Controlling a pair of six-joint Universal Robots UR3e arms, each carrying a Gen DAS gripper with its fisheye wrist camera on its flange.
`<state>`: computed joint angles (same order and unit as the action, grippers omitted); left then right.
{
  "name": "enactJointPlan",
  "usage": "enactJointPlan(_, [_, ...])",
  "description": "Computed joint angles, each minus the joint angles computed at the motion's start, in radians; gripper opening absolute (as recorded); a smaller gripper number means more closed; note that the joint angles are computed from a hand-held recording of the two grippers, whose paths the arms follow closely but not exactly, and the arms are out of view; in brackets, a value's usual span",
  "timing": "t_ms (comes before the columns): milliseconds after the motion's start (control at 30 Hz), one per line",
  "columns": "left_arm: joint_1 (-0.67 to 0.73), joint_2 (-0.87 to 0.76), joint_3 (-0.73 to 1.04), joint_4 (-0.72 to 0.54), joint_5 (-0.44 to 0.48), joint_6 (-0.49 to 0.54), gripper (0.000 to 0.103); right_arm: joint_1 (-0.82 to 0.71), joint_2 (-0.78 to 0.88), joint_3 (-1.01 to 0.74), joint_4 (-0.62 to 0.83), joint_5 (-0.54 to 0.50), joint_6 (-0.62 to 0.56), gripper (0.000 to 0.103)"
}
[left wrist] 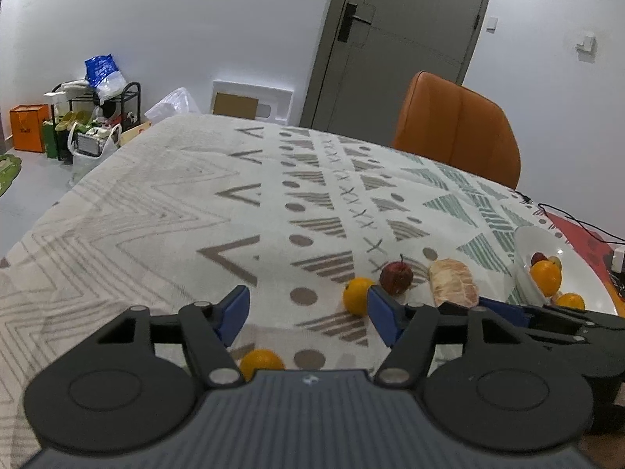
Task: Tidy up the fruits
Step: 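Grasp the peeled pomelo segment with the right tool while the left tool grasps a small orange, then carry the pomelo segment and small orange to the plate and open both tools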
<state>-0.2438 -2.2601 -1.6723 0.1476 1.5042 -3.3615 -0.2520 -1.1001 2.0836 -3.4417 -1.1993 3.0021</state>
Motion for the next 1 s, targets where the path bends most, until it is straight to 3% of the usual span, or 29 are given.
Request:
enactJointPlan(433, [0.002, 0.045, -0.103, 0.043, 0.046, -0.011, 0.065, -0.034, -0.073, 0.135, -0.042, 0.082, -0.044, 0.031])
enactJointPlan(600, [-0.002, 0.066, -0.149, 0.062, 0.058, -0.001, 0.06, -0.037, -0.081, 0.16, -0.061, 0.083, -0.053, 0.031])
enactJointPlan(700, [-0.006, 0.071, -0.162, 0.069, 0.075, -0.001, 0.047, -0.025, -0.073, 0.152, -0.069, 0.064, -0.055, 0.032])
enactJointPlan(767, [0.0, 0.08, -0.163, 0.054, 0.066, -0.006, 0.027, -0.005, -0.058, 0.129, -0.074, 0.032, -0.045, 0.033])
enactJointPlan(800, [0.007, 0.086, -0.166, 0.045, 0.054, -0.007, 0.023, 0.003, -0.051, 0.114, -0.068, 0.021, -0.037, 0.034])
enactJointPlan(1000, [0.007, 0.092, -0.166, 0.04, 0.05, -0.012, 0.021, 0.029, -0.006, 0.063, -0.077, -0.016, -0.026, 0.037])
